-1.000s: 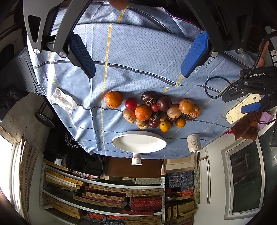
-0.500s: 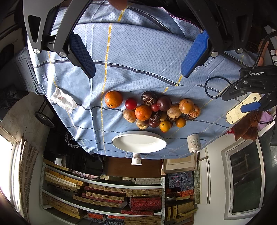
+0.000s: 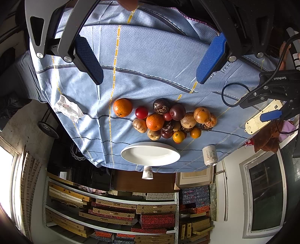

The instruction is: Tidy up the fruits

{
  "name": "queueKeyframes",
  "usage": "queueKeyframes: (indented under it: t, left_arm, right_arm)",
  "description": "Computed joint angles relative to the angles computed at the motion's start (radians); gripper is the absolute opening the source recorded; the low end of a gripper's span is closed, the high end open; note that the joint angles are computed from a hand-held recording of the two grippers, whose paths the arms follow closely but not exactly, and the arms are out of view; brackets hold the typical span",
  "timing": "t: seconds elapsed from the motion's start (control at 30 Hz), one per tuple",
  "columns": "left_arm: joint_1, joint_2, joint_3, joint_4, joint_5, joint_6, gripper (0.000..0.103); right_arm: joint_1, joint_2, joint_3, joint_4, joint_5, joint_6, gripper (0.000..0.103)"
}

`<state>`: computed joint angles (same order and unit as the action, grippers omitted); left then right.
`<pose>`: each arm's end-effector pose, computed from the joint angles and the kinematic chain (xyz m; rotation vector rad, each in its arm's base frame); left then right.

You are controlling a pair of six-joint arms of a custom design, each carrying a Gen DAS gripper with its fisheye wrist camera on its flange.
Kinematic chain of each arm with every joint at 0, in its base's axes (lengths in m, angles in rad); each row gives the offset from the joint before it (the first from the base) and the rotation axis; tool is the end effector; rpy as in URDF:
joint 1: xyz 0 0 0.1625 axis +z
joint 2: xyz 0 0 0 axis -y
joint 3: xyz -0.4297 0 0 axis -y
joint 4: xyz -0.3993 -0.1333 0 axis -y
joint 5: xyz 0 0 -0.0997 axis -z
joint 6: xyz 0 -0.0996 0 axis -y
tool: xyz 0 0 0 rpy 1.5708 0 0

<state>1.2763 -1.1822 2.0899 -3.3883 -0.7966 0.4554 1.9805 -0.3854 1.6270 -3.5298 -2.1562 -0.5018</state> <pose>0.0415 -0.5623 0.2805 0.3855 2.1411 -0.9703 0.3335 -0.5714 -0.0508 0.8119 -2.2718 0.8646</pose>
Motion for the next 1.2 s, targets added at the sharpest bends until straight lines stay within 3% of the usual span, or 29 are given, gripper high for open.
queueKeyframes:
  t: [0.73,0.9,1.0,1.13,1.2]
  left_arm:
    - [0.012,-0.011,-0.006,0.038,-0.041,-0.028,0.098]
    - [0.034,-0.032,-0.008,0.047,-0.112,-0.028,0.098]
    - [0.048,-0.031,-0.012,0.013,-0.139,0.006,0.098]
    - [0.059,-0.027,-0.028,-0.01,-0.134,0.063,0.098]
    - [0.068,-0.023,-0.054,-0.003,-0.132,0.086,0.098]
  right_arm:
    - [0.0,0.001,0.004,-0.016,0.008,-0.014,0.1]
    - [-0.02,0.009,-0.003,-0.059,0.066,-0.051,0.1]
    - [-0.036,0.036,-0.014,-0.149,0.102,-0.125,0.1]
    - [-0.045,0.058,-0.043,-0.129,0.078,-0.197,0.1]
    - [-0.048,0.059,-0.073,-0.06,0.047,-0.195,0.1]
